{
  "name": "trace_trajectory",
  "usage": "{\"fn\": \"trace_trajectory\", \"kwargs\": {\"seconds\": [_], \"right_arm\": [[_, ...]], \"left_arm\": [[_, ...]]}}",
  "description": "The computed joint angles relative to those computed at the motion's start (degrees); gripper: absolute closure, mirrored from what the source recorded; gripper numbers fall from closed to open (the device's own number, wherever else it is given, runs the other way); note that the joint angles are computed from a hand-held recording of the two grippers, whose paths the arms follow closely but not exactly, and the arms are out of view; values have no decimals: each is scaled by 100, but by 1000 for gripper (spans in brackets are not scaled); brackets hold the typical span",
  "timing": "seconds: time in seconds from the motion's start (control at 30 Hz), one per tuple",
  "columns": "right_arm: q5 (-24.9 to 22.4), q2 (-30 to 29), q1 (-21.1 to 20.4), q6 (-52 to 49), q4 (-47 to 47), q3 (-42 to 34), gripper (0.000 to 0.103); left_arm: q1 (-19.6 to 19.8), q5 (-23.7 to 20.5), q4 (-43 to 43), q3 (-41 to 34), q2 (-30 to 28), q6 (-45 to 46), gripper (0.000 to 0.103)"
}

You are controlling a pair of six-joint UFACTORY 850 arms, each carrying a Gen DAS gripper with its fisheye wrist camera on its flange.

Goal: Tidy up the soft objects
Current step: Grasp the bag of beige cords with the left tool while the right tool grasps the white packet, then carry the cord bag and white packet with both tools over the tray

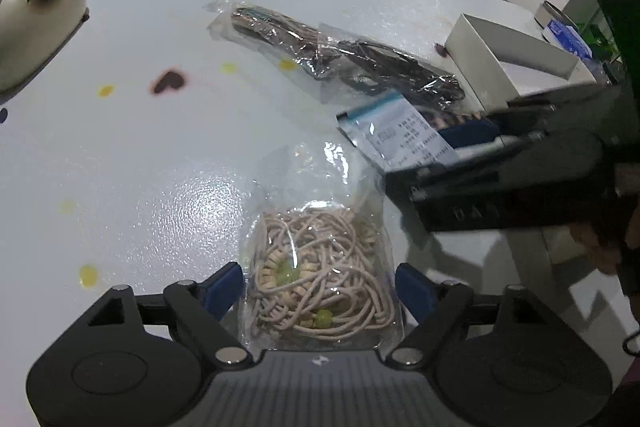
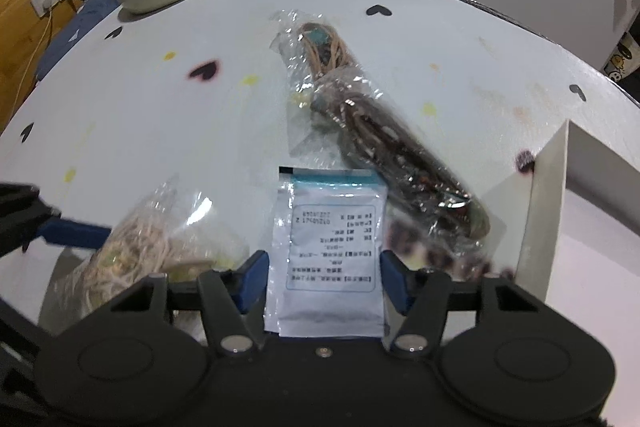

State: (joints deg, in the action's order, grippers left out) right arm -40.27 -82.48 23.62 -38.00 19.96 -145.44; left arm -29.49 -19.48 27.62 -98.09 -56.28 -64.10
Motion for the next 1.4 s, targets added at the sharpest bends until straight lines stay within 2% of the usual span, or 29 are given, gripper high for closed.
{"fn": "trace_trajectory", "kwargs": {"seconds": [0.07, 0.17, 0.37, 0.7, 0.97, 1.17, 1.4], "right_arm": [[292, 365, -10, -206, 148, 673, 43], [536, 675, -26, -393, 371, 1241, 47], [729, 1031, -77, -436, 681, 1855, 57], [1037, 1534, -75, -695, 1008, 2740, 62], [1536, 2072, -76, -1311, 1656, 3517, 63], [1995, 2619, -121, -2418, 2987, 4196, 63], [2247, 3156, -234, -4111, 4970, 4850, 63]], "left_arm": [[0, 58, 127, 65, 40, -257, 27], [20, 167, 273, 199, 123, -550, 30], [4, 262, 874, 521, 308, -1388, 34], [-30, 287, 1779, 1010, 629, -2731, 37], [-138, 129, 3437, 1335, 935, -4498, 38], [-251, -167, 4469, 1499, 1185, -5509, 38], [-416, -524, 4986, 1506, 1368, -6034, 38]]}}
